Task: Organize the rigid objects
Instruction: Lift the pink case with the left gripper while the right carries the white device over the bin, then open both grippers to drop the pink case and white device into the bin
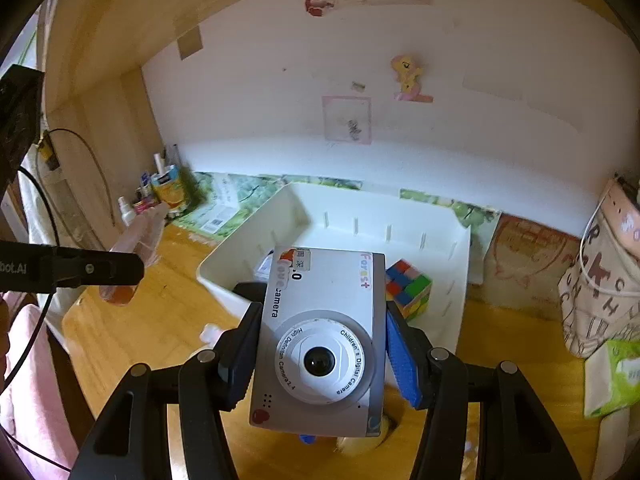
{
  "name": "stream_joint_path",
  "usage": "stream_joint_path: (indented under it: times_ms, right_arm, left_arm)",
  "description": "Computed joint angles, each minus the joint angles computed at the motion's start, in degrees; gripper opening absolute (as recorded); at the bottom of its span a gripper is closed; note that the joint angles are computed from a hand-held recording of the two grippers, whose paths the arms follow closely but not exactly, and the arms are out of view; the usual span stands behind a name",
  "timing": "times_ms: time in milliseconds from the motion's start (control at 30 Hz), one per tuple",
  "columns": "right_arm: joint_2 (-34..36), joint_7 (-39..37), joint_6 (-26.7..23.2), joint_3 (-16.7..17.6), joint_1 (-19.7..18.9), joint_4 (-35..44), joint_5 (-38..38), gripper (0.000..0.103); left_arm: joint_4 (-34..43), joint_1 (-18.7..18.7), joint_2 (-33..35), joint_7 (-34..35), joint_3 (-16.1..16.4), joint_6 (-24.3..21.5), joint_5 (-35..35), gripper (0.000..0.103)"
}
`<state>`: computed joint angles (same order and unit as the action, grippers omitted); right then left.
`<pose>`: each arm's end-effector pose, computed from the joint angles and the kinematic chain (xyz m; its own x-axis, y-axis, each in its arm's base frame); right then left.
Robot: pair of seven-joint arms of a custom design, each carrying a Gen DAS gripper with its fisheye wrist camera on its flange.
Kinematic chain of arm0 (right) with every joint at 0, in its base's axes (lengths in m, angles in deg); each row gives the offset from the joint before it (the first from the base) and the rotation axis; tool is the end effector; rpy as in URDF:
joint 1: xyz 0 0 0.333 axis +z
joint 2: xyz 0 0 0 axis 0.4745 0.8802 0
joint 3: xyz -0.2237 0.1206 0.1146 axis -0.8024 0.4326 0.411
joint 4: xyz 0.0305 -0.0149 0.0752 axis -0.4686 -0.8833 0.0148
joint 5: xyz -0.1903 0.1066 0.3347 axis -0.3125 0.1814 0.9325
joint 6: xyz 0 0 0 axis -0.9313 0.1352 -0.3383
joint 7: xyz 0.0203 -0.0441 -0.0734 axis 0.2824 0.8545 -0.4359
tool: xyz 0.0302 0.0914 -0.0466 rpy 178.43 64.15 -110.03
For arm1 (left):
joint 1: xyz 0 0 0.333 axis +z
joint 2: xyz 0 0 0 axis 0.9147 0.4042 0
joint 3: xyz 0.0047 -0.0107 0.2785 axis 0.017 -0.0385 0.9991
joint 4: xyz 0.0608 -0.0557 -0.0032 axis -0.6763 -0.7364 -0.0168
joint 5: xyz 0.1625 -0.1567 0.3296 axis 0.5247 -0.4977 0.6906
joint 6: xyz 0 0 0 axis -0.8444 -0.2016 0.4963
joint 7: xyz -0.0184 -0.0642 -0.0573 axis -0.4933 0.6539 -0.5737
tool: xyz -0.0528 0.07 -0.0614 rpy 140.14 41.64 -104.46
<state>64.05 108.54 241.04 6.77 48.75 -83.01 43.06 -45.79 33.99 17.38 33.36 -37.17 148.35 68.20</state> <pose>0.4885 0.2998 0.4310 0.2744 -0.9558 -0.1059 -0.6891 -0.1186 -0.7149 0.5011 -0.4806 0.4648 -0.0365 -0.9778 0.2064 -0.8716 -0.0698 -0.4852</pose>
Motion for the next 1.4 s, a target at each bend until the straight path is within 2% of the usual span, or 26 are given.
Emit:
stream_joint_path:
  times_ms: [300,467,667,900,1033,1100,1200,1333,1400]
  right_arm:
    - [7.37,-0.24,-0.69,-2.99,1.06,7.6,0.51,0.059]
    - [11.53,-0.53,-0.37,-5.35,2.75,11.3,0.58,0.059]
    - [15.93,-0.49,0.33,-8.33,5.52,13.83,-0.18,0.059]
    - [18.83,-0.68,3.15,-11.68,7.97,15.03,-0.08,0.059]
    - [20.05,-5.34,2.64,-9.21,5.86,15.69,4.78,0.059]
    - [20.6,-7.21,1.87,-8.57,5.36,16.14,7.08,0.059]
    - [20.92,-9.11,1.33,-8.14,4.99,16.15,9.69,0.059]
    - [21.21,-9.03,0.91,-9.35,5.91,16.07,10.9,0.059]
    - [20.72,-7.53,4.07,-10.61,6.64,14.78,10.61,0.061]
  left_arm:
    - [6.08,-0.49,5.96,2.08,2.34,3.17,2.35,0.056]
    - [8.73,-0.29,9.63,3.72,3.55,6.99,2.5,0.056]
    - [9.71,0.02,13.01,6.13,4.47,14.27,1.15,0.056]
    - [11.96,-1.59,17.18,7.64,6.69,21.96,1.14,0.057]
    - [14.15,-2.09,19.47,8.55,7.24,23.33,-0.7,0.057]
    - [15.59,-1.92,20.55,9.69,6.81,22.62,-2.19,0.057]
    - [16.31,-2.75,21.0,9.8,7.8,21.68,-2.61,0.057]
    - [17.19,-3.19,21.4,9.21,8.41,20.18,-2.7,0.059]
    - [16.66,-3.33,21.09,8.0,8.82,20.54,-2.7,0.067]
